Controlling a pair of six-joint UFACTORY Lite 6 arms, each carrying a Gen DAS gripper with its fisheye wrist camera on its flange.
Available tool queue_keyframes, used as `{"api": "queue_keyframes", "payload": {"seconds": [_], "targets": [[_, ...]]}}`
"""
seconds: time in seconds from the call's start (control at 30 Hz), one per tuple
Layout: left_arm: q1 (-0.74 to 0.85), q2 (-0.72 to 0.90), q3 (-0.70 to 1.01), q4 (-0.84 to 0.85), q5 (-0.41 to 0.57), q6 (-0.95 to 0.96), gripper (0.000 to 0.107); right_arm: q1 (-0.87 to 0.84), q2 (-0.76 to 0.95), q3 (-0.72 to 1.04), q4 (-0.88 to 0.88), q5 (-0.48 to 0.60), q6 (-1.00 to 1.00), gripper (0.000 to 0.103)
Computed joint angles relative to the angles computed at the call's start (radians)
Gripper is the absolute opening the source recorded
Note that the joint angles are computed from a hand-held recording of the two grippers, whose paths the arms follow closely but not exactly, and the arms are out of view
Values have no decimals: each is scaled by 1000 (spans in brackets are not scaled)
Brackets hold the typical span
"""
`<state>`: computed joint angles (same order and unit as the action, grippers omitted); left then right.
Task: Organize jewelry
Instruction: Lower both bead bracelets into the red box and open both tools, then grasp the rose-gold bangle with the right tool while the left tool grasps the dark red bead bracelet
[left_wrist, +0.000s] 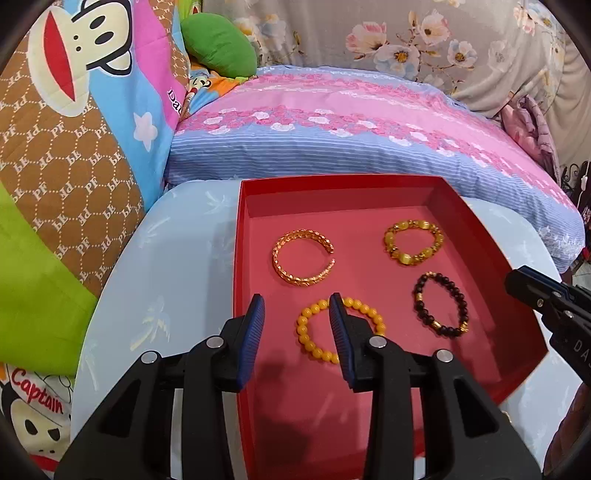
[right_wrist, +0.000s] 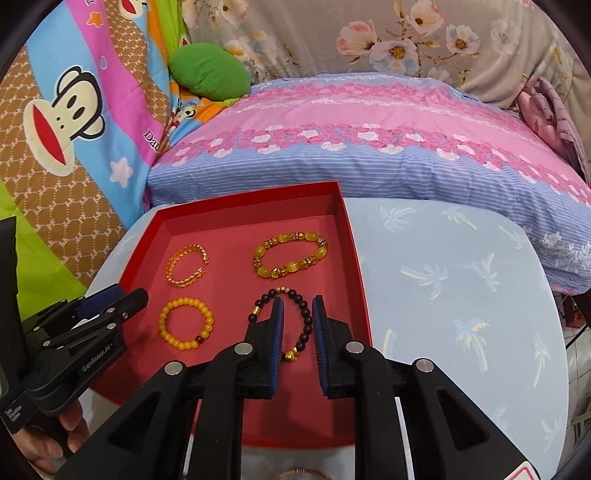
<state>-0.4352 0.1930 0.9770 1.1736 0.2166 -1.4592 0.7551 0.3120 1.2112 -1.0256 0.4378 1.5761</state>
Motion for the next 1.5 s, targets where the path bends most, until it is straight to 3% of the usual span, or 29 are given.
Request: {"api": "queue_keyframes", "payload": {"seconds": [0.4,0.63,0.7,0.83,1.07,1.4,1.5], "targets": [[-123,-360,-308,-58,87,-49,35,198,-309,-334,-54,108,213,17],[-210,-502,-458,-141,109,-71,36,313,-368,-460,-31,154,313,17],[-236,-520,-489,-128,114,-113,41,331,-368,-486,-30,147,343,17],[-291,-537,-534,-93,136,-190,48,382,-343,-513,-50,166,424,39],[-336,-529,-562,-63,147,-279,63,414,-252,-487,-74,167,475,57],[-352,-468,-549,-4,121,-346,69,396,-133,-424,-108,156,485,60],[-358,-444,-541,37,116,-391,74,400,-119,-415,-106,186,472,52]]}}
